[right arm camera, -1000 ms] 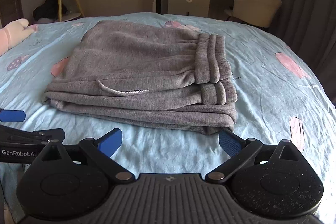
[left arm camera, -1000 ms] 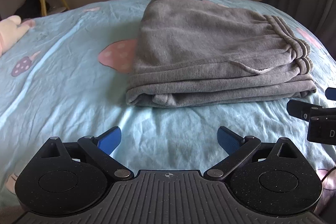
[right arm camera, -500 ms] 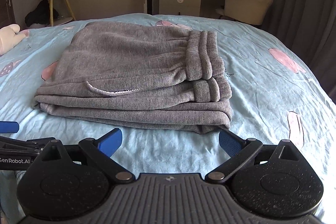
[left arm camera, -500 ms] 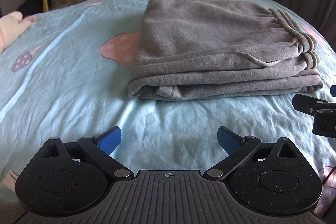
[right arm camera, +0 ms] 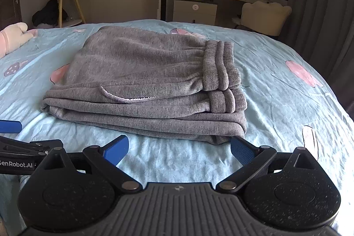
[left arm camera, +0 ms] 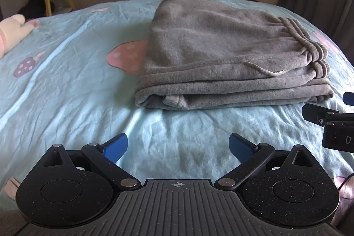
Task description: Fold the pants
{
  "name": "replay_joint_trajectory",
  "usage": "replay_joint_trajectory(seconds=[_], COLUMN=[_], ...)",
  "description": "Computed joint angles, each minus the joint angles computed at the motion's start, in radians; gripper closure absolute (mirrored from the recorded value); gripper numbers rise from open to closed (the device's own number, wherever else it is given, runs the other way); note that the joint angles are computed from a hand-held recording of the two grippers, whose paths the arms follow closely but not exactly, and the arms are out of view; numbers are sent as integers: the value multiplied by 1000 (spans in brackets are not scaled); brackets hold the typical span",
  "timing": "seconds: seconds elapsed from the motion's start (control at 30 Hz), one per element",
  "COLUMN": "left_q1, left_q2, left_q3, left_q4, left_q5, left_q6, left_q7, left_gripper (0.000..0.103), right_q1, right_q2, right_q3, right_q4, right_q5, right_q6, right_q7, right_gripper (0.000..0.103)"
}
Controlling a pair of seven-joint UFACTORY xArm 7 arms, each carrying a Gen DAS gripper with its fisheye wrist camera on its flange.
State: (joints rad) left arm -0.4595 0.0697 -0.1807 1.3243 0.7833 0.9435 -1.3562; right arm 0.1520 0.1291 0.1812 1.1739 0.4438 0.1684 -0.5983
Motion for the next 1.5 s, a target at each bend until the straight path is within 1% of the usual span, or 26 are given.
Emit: replay_joint_trajectory(seconds=[0.47, 1.5], left_q1=[3, 0], left_q2=[-5, -5], left_q3=[1, -3], left_q4=[-9, -3], left_q5=[1, 27], left_q6=[-15, -5], left_q7=[-8, -22], left_gripper=[2, 2], right_q1=[0, -1], right_q2=[7, 9], right_q3=[-2, -2], right_q4=[9, 12], right_q5=[-14, -16], right_q6=[16, 20], right_q7=[15, 13], right_gripper=[4, 4])
